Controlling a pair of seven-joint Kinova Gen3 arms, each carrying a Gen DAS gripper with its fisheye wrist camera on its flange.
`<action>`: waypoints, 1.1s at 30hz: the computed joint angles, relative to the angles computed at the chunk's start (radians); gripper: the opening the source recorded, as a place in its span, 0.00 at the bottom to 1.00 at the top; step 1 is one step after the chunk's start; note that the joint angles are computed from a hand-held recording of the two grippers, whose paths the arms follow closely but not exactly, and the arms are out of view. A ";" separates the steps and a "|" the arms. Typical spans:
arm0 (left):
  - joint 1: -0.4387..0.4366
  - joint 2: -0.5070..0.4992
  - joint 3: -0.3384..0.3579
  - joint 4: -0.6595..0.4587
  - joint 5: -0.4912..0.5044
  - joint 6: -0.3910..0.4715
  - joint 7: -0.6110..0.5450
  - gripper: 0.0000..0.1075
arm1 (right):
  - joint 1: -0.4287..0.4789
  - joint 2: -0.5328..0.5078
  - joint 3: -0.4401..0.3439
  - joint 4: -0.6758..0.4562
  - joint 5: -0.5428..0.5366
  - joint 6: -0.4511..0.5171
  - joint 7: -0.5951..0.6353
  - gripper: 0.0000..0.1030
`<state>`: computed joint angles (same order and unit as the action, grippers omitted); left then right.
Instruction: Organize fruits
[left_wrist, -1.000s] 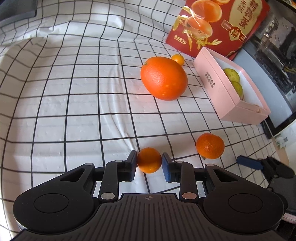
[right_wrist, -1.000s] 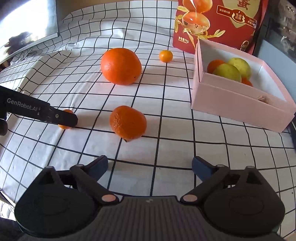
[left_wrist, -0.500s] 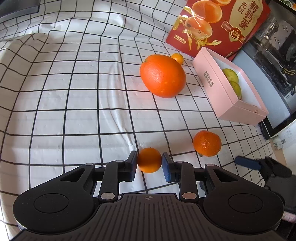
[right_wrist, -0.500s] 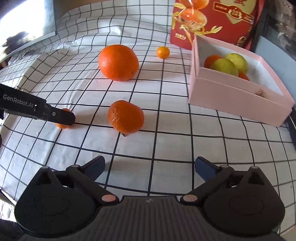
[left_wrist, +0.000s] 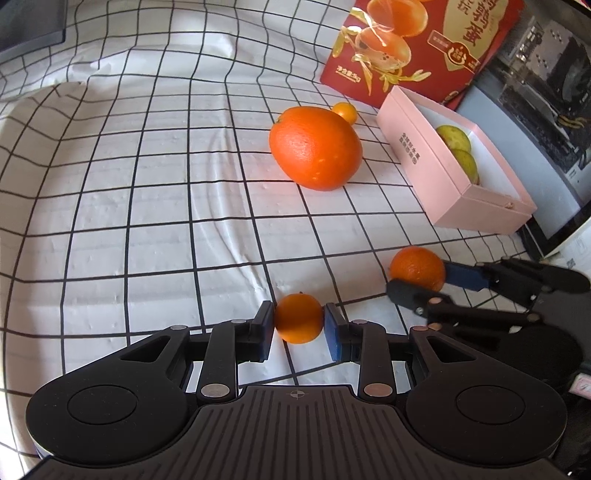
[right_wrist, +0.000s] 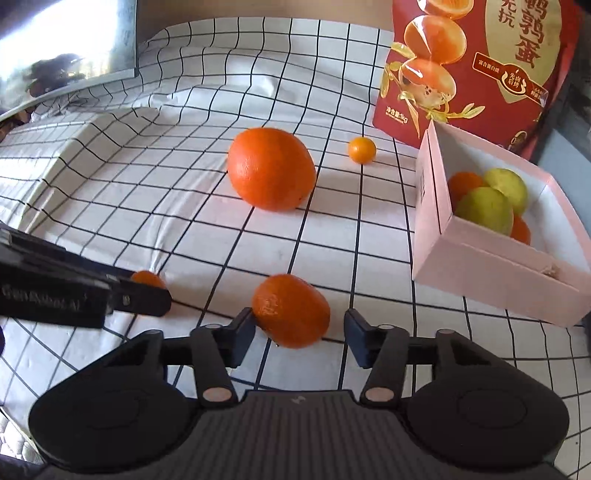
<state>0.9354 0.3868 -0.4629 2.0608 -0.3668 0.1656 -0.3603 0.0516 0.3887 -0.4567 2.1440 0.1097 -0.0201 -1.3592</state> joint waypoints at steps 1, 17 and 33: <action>0.008 0.004 -0.006 -0.007 -0.003 0.011 0.001 0.31 | 0.029 -0.001 -0.028 -0.004 -0.001 0.012 0.004 0.41; -0.228 0.067 0.297 -0.186 0.293 0.066 -0.474 0.30 | 0.111 -0.094 0.122 0.046 -0.060 0.031 -0.024 0.41; -0.453 0.246 0.482 -0.784 0.044 0.145 -0.546 0.30 | 0.269 -0.073 0.053 -0.210 -0.065 0.044 0.024 0.41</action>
<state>0.4821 0.6331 0.0192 1.2765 -0.3232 0.3109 -0.9067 0.3201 0.3154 -0.4036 1.9338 0.0445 0.0242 -1.3351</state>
